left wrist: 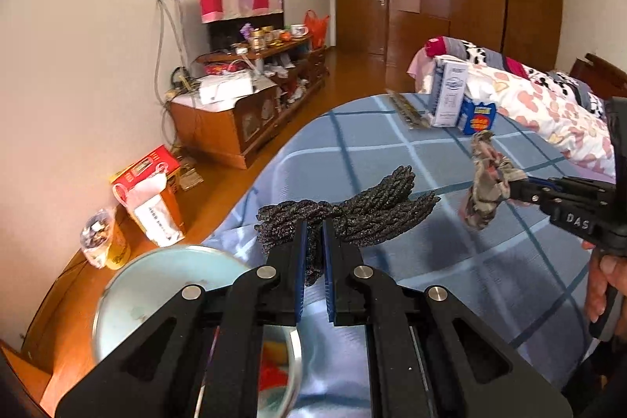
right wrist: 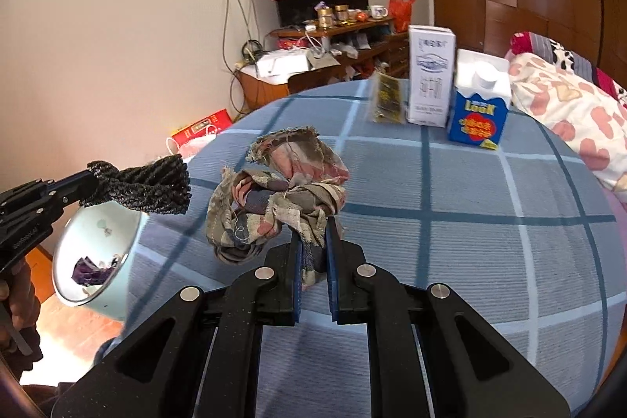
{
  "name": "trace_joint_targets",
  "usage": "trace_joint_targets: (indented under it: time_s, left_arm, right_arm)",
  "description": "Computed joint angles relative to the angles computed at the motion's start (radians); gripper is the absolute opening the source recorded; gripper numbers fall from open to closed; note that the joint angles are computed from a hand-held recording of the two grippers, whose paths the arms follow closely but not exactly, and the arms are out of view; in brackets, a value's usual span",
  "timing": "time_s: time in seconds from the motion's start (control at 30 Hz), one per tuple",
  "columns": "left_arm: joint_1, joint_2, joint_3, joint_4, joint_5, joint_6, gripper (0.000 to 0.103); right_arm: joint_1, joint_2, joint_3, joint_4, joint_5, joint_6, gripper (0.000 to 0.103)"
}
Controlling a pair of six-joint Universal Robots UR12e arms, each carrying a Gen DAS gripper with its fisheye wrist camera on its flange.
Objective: Collect trash
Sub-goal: 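Carry the dark scarf and patterned cloth over the light blue bucket with both tools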
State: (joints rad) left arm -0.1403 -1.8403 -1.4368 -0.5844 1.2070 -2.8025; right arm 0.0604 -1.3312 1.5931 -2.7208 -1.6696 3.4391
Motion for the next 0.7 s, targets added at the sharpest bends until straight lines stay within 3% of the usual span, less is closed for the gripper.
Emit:
trace_joint_targets:
  time_s: [0.7]
  left_arm:
    - [0.081,0.049,-0.081,0.024,0.067,-0.004,0.008]
  right_arm:
    - [0.083,0.063,-0.094,0.014,0.029,-0.076,0.011]
